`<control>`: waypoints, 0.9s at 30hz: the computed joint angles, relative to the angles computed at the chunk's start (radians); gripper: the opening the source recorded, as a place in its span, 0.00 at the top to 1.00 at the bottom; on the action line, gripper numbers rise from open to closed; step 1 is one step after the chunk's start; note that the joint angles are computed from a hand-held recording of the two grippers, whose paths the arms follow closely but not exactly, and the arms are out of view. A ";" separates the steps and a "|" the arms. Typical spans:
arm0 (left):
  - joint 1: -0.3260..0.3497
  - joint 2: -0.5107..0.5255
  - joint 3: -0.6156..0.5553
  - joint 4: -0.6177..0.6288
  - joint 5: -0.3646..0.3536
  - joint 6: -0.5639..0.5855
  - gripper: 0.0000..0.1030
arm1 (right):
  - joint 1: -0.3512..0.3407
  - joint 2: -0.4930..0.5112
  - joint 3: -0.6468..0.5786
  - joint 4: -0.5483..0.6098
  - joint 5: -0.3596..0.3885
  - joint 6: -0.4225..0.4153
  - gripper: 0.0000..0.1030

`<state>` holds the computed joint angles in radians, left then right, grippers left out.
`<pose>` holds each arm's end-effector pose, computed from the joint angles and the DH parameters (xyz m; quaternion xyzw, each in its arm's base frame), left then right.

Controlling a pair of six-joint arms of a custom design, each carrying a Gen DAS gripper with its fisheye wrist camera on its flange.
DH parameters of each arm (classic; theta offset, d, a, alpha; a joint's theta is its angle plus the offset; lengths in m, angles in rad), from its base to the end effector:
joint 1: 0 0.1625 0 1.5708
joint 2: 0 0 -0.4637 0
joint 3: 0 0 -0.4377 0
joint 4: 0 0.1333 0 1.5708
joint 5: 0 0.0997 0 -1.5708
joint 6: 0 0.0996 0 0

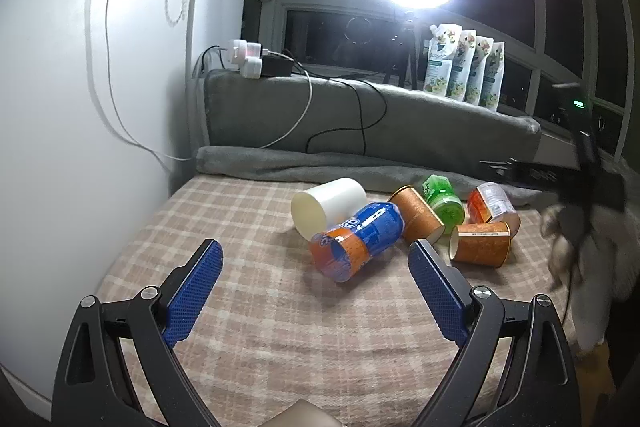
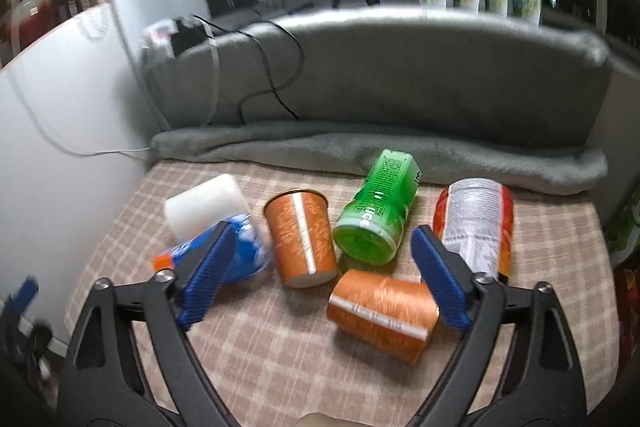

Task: Flip cup upright
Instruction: 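Reach the right tool to the lying green tea cup and close on it, then lift the green cup with the right tool and rotate it upright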

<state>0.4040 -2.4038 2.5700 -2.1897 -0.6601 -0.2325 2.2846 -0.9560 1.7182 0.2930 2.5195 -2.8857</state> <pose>-0.1051 -0.2755 0.3907 0.3060 0.8259 -0.4302 0.1981 0.3839 -0.3633 0.1394 0.0818 -0.8642 0.4065 0.2851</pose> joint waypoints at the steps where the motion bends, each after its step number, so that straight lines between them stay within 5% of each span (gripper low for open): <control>1: 0.004 -0.001 0.000 0.000 -0.001 0.000 0.09 | -0.017 0.003 -0.013 0.022 -0.012 0.021 0.18; 6: 0.027 0.002 0.004 -0.005 -0.018 -0.002 0.09 | -0.127 0.062 -0.127 0.194 -0.039 0.141 0.32; 14: 0.094 0.024 -0.002 -0.060 -0.074 0.034 0.09 | -0.243 0.166 -0.296 0.430 -0.094 0.281 0.38; 27: 0.157 0.053 -0.009 -0.134 -0.102 0.084 0.09 | -0.269 0.309 -0.469 0.678 -0.023 0.364 0.39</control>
<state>0.5610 -2.3511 2.5606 -2.3239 -0.7622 -0.1482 2.0156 -0.6465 1.2492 0.9708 2.4969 -2.5214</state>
